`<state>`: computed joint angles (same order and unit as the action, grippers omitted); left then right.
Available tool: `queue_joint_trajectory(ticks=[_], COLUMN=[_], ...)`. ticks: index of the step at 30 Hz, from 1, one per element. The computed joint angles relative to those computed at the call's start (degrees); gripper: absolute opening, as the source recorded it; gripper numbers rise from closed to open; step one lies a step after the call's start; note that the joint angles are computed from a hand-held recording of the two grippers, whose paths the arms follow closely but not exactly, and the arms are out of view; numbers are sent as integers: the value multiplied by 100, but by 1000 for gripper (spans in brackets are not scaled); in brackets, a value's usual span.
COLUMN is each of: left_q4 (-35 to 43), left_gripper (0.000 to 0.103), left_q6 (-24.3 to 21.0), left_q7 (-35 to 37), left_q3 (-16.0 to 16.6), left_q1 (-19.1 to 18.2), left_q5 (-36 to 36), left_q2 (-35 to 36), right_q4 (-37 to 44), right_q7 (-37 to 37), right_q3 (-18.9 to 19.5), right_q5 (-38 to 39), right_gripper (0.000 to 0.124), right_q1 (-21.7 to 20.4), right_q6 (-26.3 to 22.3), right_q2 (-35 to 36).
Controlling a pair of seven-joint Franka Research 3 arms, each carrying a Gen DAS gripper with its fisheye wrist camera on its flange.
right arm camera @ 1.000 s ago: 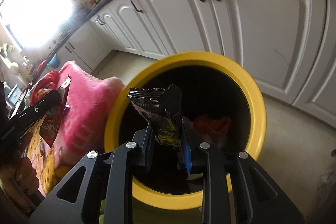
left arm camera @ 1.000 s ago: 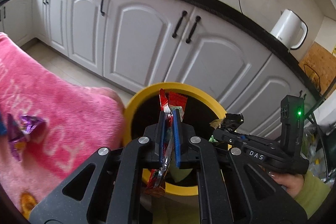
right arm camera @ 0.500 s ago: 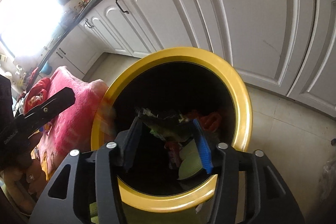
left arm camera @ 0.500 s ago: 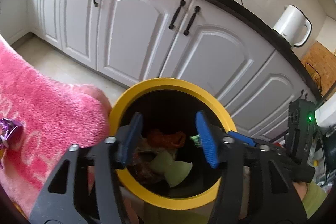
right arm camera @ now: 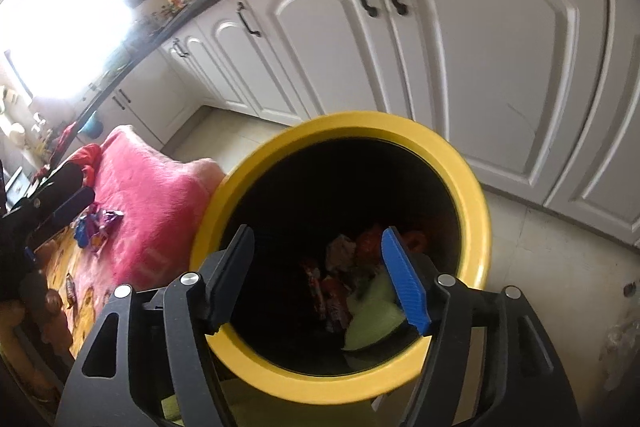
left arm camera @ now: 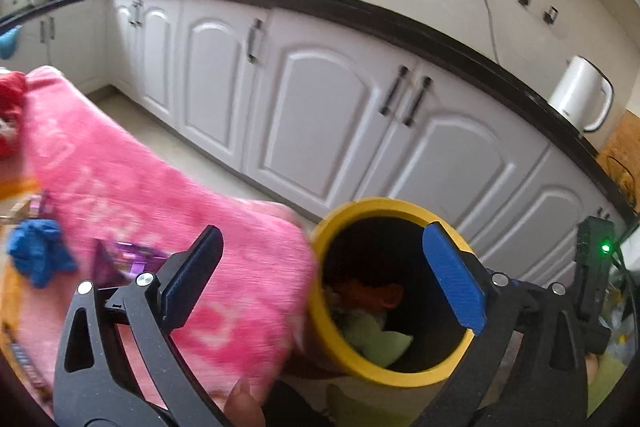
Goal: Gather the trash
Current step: 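Move both open tools back over the table, then grasp the purple wrapper with the right tool while the left tool grasps the blue glove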
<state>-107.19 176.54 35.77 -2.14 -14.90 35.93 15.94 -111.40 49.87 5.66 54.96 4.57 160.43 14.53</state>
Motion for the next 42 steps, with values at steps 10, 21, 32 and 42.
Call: queue_joint_trajectory(ticks=[10, 21, 32, 42], left_q4=[-643, -1132, -1605, -2260], left_gripper=[92, 92, 92, 92], left_q6=[-230, -506, -342, -14], left_q7=[-2930, -3851, -3753, -2681], left_q3=[1087, 658, 186, -10], left_q1=[-373, 520, 1559, 2266], left_q5=[2874, 3612, 3182, 1766], left_q2=[-918, -1451, -1680, -1941], right_q4=[-162, 40, 517, 1370], right_q7=[-859, -977, -640, -8], right_q3=[201, 254, 421, 572], right_q5=[489, 214, -392, -1220], right_gripper=[71, 72, 72, 72], right_q1=[278, 724, 1085, 1361], right_q6=[303, 238, -14, -202], right_q2=[-318, -352, -41, 604])
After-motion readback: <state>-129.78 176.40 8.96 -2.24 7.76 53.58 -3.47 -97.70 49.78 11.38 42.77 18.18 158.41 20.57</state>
